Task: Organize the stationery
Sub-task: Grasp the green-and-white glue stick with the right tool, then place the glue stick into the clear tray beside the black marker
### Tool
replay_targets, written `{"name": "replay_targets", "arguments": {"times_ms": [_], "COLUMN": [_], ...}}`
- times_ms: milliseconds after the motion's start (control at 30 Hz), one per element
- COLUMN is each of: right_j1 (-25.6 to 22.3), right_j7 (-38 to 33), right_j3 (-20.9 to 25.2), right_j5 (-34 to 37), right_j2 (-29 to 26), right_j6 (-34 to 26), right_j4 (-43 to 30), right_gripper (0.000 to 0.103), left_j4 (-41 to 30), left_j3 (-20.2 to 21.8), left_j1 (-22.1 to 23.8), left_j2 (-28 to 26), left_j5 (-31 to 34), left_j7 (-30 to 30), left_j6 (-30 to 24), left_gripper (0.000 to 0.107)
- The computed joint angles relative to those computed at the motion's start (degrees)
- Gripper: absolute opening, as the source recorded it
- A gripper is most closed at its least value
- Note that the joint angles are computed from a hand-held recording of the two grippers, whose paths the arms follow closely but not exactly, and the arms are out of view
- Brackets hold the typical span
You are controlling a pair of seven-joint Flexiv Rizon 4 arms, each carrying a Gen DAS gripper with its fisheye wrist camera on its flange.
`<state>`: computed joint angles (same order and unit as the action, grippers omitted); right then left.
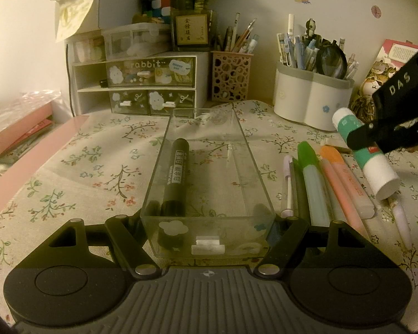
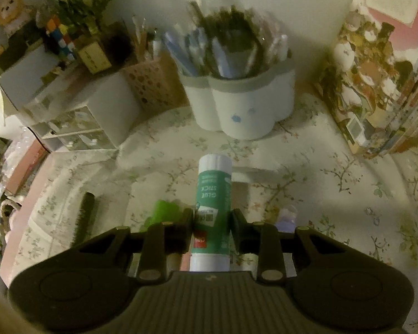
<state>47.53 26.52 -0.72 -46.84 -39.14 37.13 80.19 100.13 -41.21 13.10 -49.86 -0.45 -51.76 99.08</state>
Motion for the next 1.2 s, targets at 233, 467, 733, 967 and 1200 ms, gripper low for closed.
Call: {"name": "replay_targets", "arguments": {"times_ms": [233, 467, 733, 967, 1200], "right_j1": [0.5, 0.8, 0.5, -1.7, -2.7], "right_j7": [-0.2, -0.2, 0.4, 3.4, -7.7], "right_j3": [-0.5, -1.4, -2.5, -3.9, -1.8], "right_j5": [-1.1, -3.1, -5.0, -4.6, 6.4], "right_j2": [-0.5, -0.9, -1.6, -4.2, -12.1], "right_j6": [0.0, 1.2, 6.0, 18.9, 18.2], "right_j4": [-1.3, -2.1, -3.7, -5.8, -17.8], "right_gripper": [0.011, 0.011, 0.011, 0.011, 0.011], "left_j4": [0.0, 0.0, 0.0, 0.0, 0.0], "left_j3": [0.0, 0.1, 0.1, 0.1, 0.1], "left_j1": [0.0, -0.1, 0.0, 0.0, 0.0], "left_j2": [0.0, 0.0, 0.0, 0.0, 0.0], "left_j5": [0.0, 0.1, 0.1, 0.1, 0.1], "left_j7": [-0.1, -0.1, -0.2, -0.1, -0.1], "left_j6": [0.0, 0.0, 0.0, 0.0, 0.0], "left_gripper": [0.074, 0.074, 0.074, 0.074, 0.074]}}
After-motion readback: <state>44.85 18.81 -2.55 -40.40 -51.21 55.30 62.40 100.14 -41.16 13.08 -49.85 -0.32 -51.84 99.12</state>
